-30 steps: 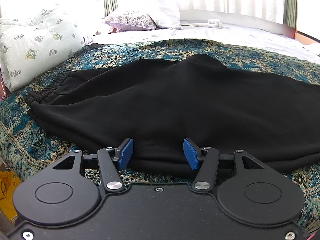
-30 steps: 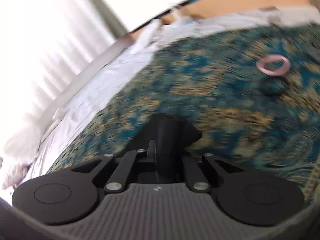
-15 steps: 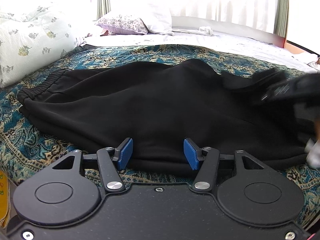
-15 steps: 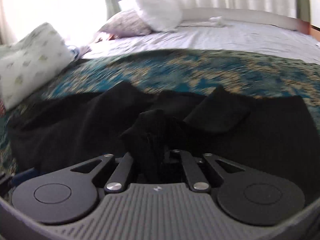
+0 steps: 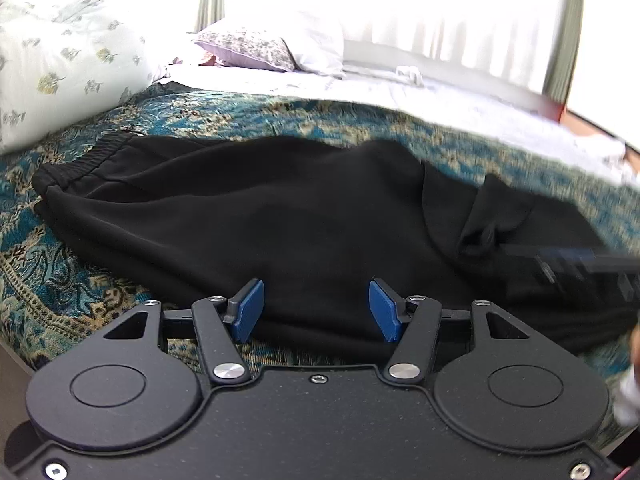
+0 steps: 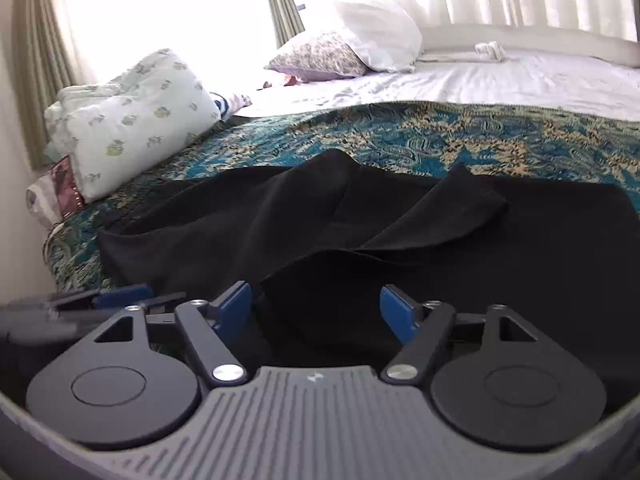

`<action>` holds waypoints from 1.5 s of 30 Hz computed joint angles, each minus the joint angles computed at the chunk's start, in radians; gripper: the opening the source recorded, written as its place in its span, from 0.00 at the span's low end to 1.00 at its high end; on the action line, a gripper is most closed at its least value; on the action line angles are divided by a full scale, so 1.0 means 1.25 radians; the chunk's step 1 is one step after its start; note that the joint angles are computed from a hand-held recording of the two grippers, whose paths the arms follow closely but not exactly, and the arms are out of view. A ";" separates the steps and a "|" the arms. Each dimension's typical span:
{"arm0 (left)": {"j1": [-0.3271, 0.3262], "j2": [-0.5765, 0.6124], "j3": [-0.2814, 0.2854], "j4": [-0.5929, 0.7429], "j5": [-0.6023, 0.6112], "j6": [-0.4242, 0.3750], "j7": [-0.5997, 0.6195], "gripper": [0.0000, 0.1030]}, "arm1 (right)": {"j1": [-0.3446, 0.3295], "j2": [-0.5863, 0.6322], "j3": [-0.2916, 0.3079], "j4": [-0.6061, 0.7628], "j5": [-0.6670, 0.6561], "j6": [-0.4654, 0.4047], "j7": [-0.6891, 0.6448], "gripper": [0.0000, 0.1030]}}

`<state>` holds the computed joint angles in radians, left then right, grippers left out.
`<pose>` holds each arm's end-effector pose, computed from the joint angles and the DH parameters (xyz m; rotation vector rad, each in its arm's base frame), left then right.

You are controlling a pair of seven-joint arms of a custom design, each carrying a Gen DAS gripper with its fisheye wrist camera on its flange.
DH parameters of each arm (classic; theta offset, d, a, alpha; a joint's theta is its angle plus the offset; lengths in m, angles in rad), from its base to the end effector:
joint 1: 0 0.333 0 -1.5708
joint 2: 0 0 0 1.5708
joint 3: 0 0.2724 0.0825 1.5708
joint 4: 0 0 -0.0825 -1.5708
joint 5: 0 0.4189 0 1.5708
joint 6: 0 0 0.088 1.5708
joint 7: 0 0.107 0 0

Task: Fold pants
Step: 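Lift the held leg over the pants with the right gripper and release, then pinch the black pants fabric with the left gripper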

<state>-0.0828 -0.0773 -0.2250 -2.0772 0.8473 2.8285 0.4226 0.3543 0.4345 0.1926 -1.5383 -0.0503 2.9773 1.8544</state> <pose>0.5672 -0.2226 0.4868 -1.7695 1.5578 -0.9200 0.6461 0.3684 0.4792 -1.6991 1.3250 -0.3968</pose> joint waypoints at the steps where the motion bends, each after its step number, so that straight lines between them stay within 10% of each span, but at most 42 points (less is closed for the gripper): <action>1: 0.002 -0.005 -0.001 0.002 0.015 0.003 -0.018 0.55 | -0.006 -0.028 0.002 -0.040 0.002 0.021 -0.004 0.84; 5: 0.007 -0.003 -0.015 0.032 0.120 0.017 -0.064 0.56 | 0.122 -0.134 -0.199 -0.168 -0.341 0.079 0.360 0.86; 8: -0.013 0.041 -0.014 0.085 0.138 0.036 -0.022 0.64 | 0.294 -0.191 -0.409 -0.192 -0.739 -0.036 0.751 0.86; 12: -0.065 0.141 0.002 0.185 0.046 0.034 0.112 0.71 | 0.468 -0.240 -0.581 -0.240 -0.882 -0.206 0.906 0.86; 20: -0.161 0.392 0.016 0.477 -0.082 -0.132 0.360 0.66 | 0.383 -0.309 -0.510 -0.343 -0.947 -0.226 0.994 0.86; 25: -0.186 0.396 0.049 0.495 -0.168 -0.175 0.383 0.04 | 0.340 -0.309 -0.461 -0.354 -1.003 -0.211 1.014 0.86; 39: -0.197 0.247 0.097 0.343 -0.234 -0.142 0.373 0.05 | 0.208 -0.299 -0.327 -0.347 -1.054 -0.182 0.986 0.99; 45: -0.198 0.248 0.093 0.323 -0.227 -0.171 0.377 0.08 | 0.157 -0.305 -0.267 -0.350 -1.007 -0.292 1.012 1.00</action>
<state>-0.3303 0.2322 -0.1088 -1.6731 0.5630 2.6143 0.8933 0.5504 0.0527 -0.1406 -1.9753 -1.3094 2.6122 3.1191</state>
